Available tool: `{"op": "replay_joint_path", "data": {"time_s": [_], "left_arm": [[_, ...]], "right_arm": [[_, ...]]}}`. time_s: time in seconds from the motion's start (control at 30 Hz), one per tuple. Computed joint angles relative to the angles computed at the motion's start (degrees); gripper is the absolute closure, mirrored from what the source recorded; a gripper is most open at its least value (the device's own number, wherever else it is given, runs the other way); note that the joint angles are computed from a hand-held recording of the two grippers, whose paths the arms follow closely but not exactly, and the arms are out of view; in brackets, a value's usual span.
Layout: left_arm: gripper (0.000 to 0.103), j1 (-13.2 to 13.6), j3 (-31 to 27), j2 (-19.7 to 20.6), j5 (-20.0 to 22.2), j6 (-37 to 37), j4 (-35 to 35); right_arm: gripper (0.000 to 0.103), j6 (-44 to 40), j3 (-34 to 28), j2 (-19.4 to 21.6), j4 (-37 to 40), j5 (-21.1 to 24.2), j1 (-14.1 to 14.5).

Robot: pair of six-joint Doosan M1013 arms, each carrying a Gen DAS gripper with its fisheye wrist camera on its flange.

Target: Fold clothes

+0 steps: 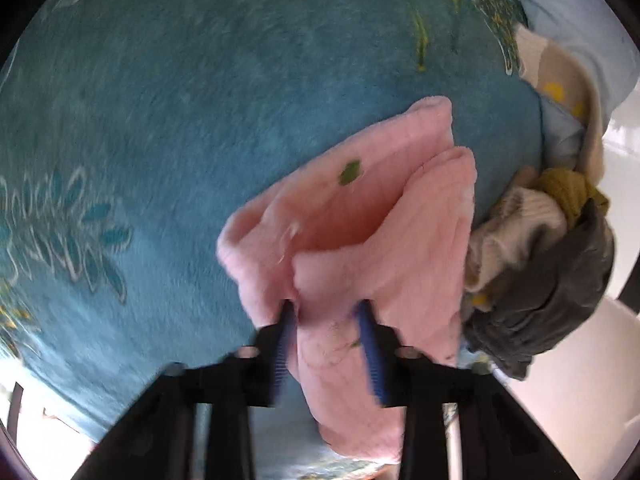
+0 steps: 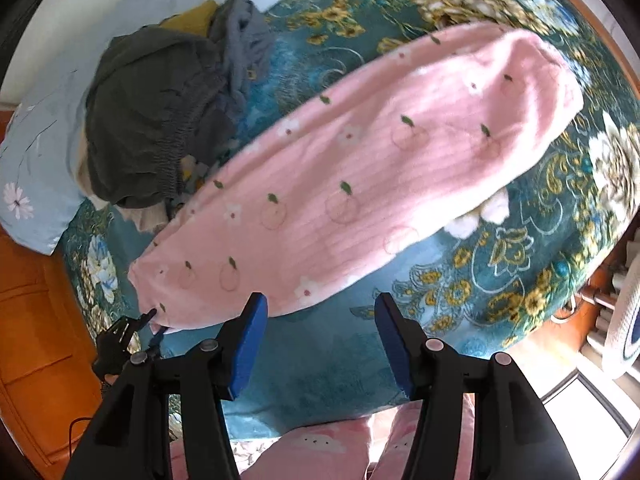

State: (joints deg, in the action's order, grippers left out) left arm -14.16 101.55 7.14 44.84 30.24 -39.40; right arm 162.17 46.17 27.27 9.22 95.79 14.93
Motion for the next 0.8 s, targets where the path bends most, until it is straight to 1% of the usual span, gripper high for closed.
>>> {"op": "replay_joint_path", "data": {"time_s": [0.07,0.2,0.33,0.37,0.4,0.43,0.47,0.53,0.57,0.6,0.7,0.77,0.8], "left_arm": [[0.094,-0.1,-1.6,0.9,0.5,-0.7,1.4],[0.095,-0.8,-6.6,3.3,0.6,3.4,2.4],[0.093,-0.8,-11.5,7.1,2.1,11.4,-4.2],[0.087,-0.8,-12.0,7.6,2.3,12.6,-5.6],[0.075,-0.7,-12.1,7.7,2.1,13.2,-6.8],[0.067,-0.6,-12.1,7.8,2.0,13.8,-8.0],[0.058,-0.5,-11.1,7.2,0.3,15.5,-10.3],[0.056,-0.1,-7.3,4.7,-5.2,21.4,-17.3],[0.053,0.1,-5.3,3.3,-7.3,23.3,-19.1],[0.051,0.2,-3.7,1.9,-8.8,23.3,-18.6],[0.050,0.7,-0.2,-1.0,-9.3,15.0,-9.9],[0.050,0.9,2.0,-2.0,-9.0,10.4,-7.9],[0.050,0.8,2.8,-2.2,-9.2,9.9,-7.9]], "right_arm": [[0.046,-0.1,0.2,0.0,0.1,0.0,-0.1],[0.046,-0.3,0.6,0.0,1.0,-0.2,-0.2],[0.046,-0.4,0.3,0.6,2.0,0.8,-0.3],[0.046,-0.5,0.1,0.9,2.2,1.1,-0.4],[0.046,-0.9,-0.3,1.1,2.4,1.3,-0.4],[0.046,-1.4,-0.6,1.4,2.5,1.5,-0.4],[0.046,-1.8,-1.0,1.7,2.7,1.7,-0.5],[0.046,-2.9,-1.6,2.1,3.0,1.9,-0.5],[0.046,-3.5,-1.8,2.3,3.2,1.9,-0.5],[0.046,-3.7,-1.8,2.4,3.3,1.9,-0.5],[0.046,-3.8,-1.4,2.5,4.0,1.6,-0.6],[0.046,-3.6,-1.1,2.7,4.8,1.8,-0.6],[0.046,-3.7,-1.3,3.0,5.1,1.9,-0.6]]}}
